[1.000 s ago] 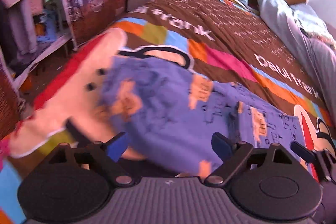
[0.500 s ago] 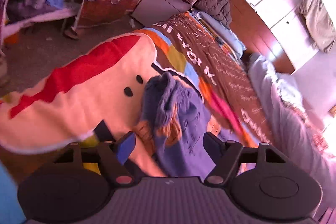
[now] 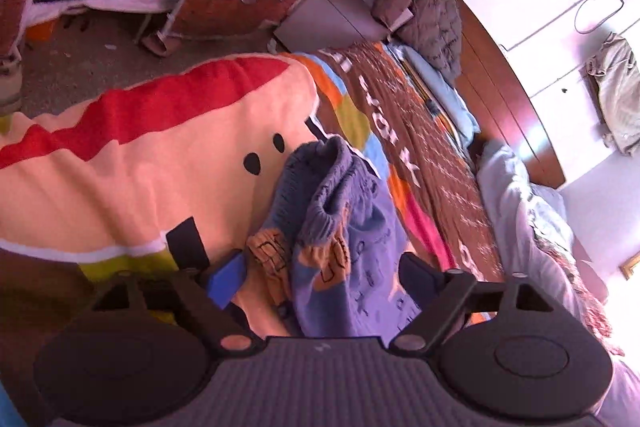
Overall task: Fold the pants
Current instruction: 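Release the cuffs from both grippers and lift both tools away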
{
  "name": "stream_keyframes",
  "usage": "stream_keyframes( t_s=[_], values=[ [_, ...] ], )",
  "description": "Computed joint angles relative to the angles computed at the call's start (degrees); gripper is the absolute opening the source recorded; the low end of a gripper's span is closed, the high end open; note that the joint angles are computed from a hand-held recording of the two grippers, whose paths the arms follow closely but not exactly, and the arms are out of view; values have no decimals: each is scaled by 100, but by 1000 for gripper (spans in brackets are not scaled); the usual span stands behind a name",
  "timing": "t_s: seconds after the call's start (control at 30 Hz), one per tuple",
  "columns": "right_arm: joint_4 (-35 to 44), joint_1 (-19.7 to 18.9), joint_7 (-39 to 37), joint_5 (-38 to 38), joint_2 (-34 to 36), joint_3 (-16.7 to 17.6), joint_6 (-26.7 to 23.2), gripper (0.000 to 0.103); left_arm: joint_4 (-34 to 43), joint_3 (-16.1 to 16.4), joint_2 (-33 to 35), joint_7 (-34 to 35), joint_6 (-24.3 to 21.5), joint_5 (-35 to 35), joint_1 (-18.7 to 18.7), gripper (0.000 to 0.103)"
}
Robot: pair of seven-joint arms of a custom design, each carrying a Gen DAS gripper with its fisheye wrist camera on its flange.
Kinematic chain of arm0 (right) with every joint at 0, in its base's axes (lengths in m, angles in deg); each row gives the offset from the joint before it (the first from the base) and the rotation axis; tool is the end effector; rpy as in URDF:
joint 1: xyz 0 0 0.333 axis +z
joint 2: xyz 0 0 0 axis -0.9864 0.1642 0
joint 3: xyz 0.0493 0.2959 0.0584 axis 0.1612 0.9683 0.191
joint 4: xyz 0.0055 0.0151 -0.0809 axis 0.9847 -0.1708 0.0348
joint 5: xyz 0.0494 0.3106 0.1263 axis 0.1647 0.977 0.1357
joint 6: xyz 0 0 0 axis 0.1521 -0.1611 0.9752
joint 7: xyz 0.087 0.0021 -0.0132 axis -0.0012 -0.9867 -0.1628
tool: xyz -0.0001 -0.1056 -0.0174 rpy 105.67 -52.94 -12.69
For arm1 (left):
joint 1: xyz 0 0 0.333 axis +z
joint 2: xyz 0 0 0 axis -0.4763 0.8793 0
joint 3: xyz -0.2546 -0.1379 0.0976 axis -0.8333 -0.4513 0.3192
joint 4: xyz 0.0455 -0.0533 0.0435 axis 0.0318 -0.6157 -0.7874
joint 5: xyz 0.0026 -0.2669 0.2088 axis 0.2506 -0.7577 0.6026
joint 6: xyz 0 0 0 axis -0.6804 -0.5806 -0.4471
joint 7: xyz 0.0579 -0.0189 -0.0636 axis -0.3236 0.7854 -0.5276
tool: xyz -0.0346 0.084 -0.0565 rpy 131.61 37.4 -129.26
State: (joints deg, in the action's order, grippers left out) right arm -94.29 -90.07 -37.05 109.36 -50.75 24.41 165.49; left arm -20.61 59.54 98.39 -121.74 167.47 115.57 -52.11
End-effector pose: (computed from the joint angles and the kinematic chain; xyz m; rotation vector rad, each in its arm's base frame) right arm 0.6608 0.0595 0.4376 -2.1182 0.9996 -0.8012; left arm 0.6026 -0.2793 0.4353 -2.4066 0.7528 -1.2941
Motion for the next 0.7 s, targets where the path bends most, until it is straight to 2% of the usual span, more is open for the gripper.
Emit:
stream_keyframes(
  t_s=[0.03,0.1,0.2,0.27,0.3,0.43,0.6,0.7],
  values=[
    [-5,-5,-12,0,4,11,23,83,33,1,19,2,-136,-34,-35,72],
    [-36,-12,-31,-15,5,35,96,83,47,7,25,-103,-354,-77,-93,49],
    [-70,-20,-2,-81,11,65,176,83,-164,148,-76,-1034,-251,351,-150,29],
    [-109,-55,9,-118,25,123,277,83,-224,127,-101,-1501,-184,636,-97,26],
    [-139,-89,1,-141,47,180,377,85,-219,60,-100,-1467,-231,657,-52,25],
    [-268,-242,102,-377,94,388,666,86,-152,-183,-86,-821,-642,478,6,21],
    [-325,-410,341,-706,143,564,781,86,-80,-270,-76,-523,-773,329,34,19],
    [-352,-468,515,-915,152,603,800,86,131,-373,-7,204,-1088,-15,6,16]
  ],
)
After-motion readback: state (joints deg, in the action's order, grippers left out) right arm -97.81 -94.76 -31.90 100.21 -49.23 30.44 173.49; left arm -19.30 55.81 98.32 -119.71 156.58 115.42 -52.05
